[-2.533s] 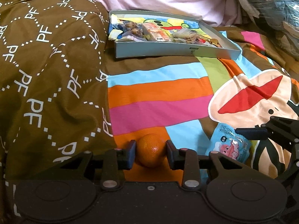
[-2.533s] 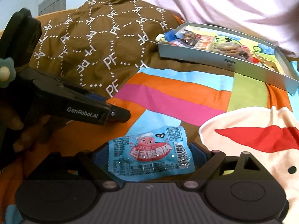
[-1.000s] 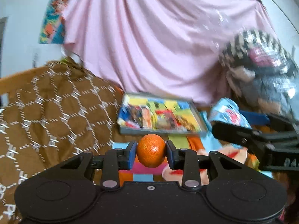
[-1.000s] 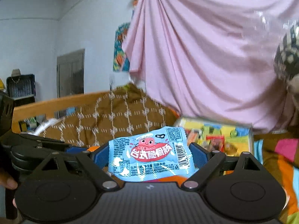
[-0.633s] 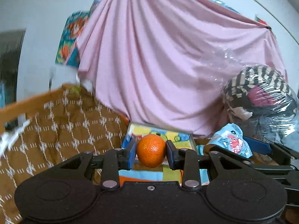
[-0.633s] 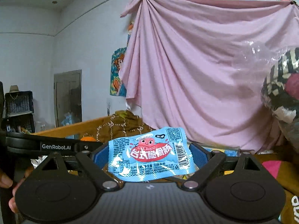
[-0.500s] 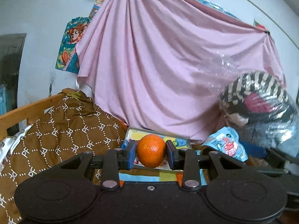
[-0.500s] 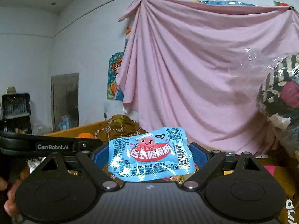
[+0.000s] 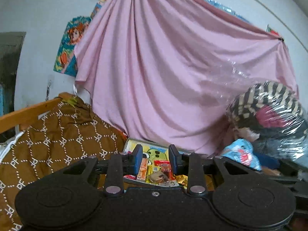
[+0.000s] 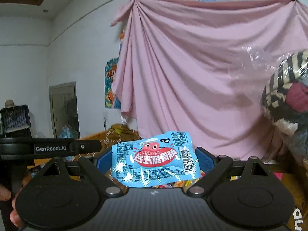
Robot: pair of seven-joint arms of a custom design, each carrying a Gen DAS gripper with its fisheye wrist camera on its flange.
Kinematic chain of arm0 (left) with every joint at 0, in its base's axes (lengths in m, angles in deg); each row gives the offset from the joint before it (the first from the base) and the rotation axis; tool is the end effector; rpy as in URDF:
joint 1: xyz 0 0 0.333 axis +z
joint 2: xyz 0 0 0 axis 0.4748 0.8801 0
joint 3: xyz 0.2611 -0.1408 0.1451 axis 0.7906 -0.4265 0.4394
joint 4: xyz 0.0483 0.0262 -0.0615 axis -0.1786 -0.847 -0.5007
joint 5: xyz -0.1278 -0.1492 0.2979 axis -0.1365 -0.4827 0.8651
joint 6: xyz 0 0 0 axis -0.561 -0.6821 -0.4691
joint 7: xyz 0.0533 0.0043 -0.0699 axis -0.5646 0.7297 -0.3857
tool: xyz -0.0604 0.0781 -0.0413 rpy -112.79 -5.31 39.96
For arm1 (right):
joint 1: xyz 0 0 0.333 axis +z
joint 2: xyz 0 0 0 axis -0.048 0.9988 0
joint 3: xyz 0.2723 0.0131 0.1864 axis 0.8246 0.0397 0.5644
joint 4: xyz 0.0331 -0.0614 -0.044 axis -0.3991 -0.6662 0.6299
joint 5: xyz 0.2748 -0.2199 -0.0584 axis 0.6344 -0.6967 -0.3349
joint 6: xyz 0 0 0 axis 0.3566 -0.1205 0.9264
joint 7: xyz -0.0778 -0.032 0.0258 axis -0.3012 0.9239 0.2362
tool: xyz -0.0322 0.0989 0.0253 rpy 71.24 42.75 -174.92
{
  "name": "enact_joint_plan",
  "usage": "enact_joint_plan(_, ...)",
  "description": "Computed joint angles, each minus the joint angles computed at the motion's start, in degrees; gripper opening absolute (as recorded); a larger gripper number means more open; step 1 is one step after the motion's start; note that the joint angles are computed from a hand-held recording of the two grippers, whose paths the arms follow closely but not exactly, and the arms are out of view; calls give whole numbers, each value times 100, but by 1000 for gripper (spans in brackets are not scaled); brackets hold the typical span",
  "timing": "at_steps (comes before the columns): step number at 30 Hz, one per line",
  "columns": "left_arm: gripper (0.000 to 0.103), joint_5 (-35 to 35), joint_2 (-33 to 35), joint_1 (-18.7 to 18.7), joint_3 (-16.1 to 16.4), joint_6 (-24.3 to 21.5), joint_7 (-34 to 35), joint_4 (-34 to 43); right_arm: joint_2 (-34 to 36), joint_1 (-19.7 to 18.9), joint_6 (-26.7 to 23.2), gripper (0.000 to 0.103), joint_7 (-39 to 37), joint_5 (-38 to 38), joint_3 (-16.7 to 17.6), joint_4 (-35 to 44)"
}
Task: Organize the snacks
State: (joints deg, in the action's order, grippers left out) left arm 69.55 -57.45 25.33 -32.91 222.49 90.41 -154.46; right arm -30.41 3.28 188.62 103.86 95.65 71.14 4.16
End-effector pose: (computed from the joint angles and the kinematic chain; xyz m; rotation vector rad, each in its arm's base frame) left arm 0.6000 -0.0707 0.7030 -1.7078 1.1313 -1.1921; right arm 0.6585 0.2115 0.7060 -1.6462 0.8092 -0.6666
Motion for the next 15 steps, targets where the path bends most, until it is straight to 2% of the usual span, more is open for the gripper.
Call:
enact_joint_plan(1, 32, -150, 117, 37, -33, -5, 166, 69, 147, 76, -101, 91, 128, -209, -163, 216)
enact_joint_plan(4, 32, -1342, 503, 243, -304, -103, 1427, 175, 624, 165, -522, 91, 776, -610, -469, 964)
enact_joint_plan(6, 33, -1841, 679, 329, -410, -130, 2009, 151, 934, 83, -621, 91, 822, -633, -356, 1339)
enact_joint_plan(9, 40, -2741, 942, 623, -769, -241, 3124, 62, 1393, 7, -409, 91, 363, -633, -69, 1685)
enact_joint_plan(11, 41, -3399, 1109, 904, -1121, -444, 4007, 15, 1784, 67, -444, 91, 334, -720, -26, 2091)
enact_joint_plan(15, 49, -4093, 1235, 1068, -1348, -628, 5011, -292, 2608, 297, -438, 91, 168, -888, 87, 2994)
